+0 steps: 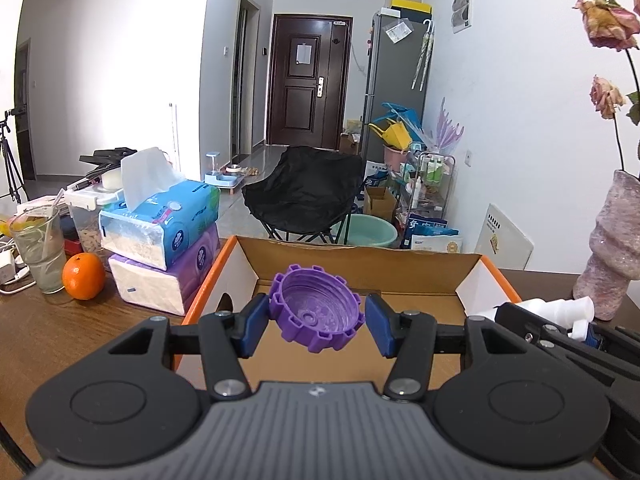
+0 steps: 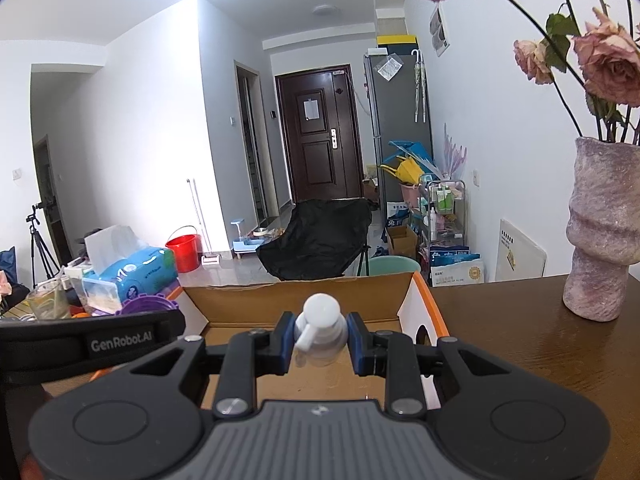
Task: Organize rigid objects
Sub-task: 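Carry the purple cap and spray bottle over the cardboard box with both grippers, then open the left gripper dropping the purple cap while the right gripper releases the spray bottle into the box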
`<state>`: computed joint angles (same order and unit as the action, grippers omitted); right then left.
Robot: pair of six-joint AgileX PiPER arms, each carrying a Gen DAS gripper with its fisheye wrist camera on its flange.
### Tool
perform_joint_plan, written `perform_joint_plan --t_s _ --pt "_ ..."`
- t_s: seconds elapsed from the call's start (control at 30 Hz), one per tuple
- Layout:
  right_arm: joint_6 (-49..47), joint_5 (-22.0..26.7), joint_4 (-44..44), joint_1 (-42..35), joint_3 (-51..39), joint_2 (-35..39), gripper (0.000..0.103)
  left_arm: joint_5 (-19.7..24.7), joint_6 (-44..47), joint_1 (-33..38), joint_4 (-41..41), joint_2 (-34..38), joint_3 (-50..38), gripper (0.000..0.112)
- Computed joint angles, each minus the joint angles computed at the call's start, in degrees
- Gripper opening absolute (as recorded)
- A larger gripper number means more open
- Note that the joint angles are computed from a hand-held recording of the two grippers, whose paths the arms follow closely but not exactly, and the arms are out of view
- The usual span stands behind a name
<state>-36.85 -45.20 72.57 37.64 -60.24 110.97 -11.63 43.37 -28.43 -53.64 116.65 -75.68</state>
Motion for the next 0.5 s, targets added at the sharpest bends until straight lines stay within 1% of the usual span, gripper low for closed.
perform_joint_plan --t_s 0.3,0.5 --pt "-1.7 2.0 -0.6 -2.5 -3.3 2.4 0.027 0.8 15.5 0.5 -14.7 4.4 -6.9 0.055" --pt "-3.2 3.5 -0.4 -3.9 -6.0 4.4 0.027 0.6 31.4 0.8 -29.9 8.1 -12.1 0.054"
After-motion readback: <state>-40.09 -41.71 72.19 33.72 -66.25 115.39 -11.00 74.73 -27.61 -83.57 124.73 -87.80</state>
